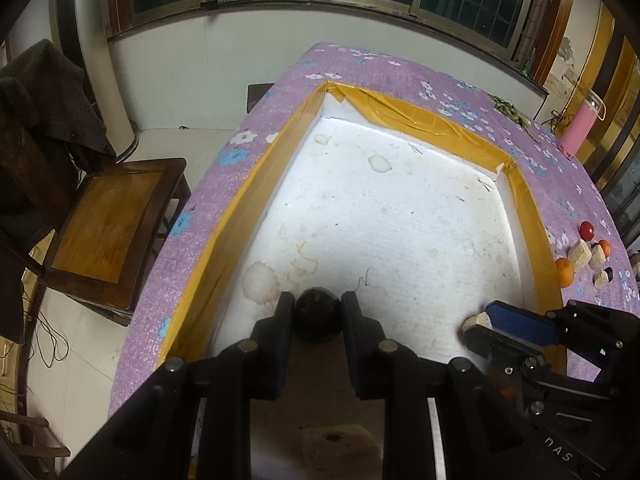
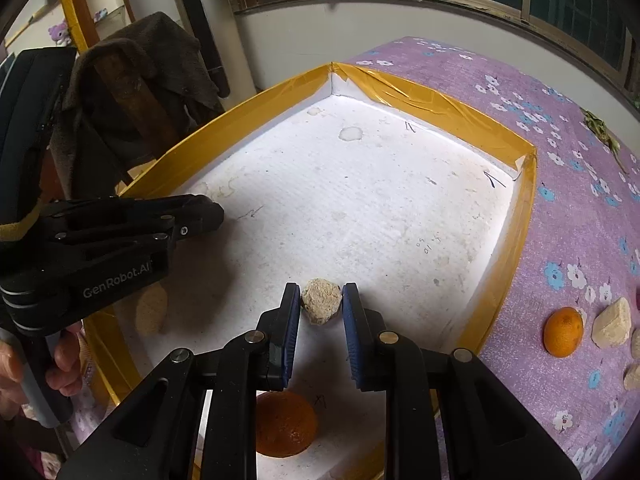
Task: Organize fruits
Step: 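Carry the cream cake and dark brown fruit in both tools over the tray, then open both tools to drop the cake and dark fruit into the tray, then move both open tools back toward the remaining fruits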
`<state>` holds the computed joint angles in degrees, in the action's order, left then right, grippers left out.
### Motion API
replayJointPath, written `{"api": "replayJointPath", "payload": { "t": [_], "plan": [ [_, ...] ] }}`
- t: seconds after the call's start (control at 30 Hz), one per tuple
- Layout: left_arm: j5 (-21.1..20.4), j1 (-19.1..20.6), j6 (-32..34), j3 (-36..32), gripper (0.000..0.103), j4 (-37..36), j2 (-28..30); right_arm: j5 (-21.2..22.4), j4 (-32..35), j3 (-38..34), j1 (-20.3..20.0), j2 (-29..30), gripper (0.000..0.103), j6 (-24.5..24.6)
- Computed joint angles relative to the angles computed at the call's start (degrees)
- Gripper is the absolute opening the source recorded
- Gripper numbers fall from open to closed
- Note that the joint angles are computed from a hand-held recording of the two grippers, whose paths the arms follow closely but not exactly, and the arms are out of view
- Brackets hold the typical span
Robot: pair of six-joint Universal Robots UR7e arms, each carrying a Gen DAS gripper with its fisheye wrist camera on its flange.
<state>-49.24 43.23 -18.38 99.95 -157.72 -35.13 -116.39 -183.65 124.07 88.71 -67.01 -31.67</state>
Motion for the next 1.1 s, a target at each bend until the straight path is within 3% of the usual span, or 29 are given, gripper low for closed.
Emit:
{"api": "replayJointPath", "payload": {
  "t": [0.33, 0.4, 0.53, 0.83, 1.1],
  "plan": [
    [0.1, -0.8, -2.3, 2.0, 0.031, -1.3, -1.1, -0.6, -1.0, 2.4, 0.2, -2.6, 0.025, -0.2],
    [0.7, -1.4, -3.2, 2.8, 0.037, -2.1, -1.4, -0.5, -1.7, 3.5, 0.4, -3.9, 0.025, -0.9],
    [3.9, -3.4, -6.4, 4.3, 0.067, -3.5, -1.7, 0.1, -2.8, 5.7, 0.2, -6.8, 0.029, -1.1],
    [6.7, -7.7, -8.0, 4.3, 0.076, -5.5, -0.2, 0.2, -4.6, 11.5, -1.9, -15.2, 0.036, -1.2],
    [5.3, -11.0, -7.7, 0.8, 0.080, -3.9, 3.5, 1.1, -7.2, 15.9, -7.0, -24.0, 0.058, -2.3]
  ]
}}
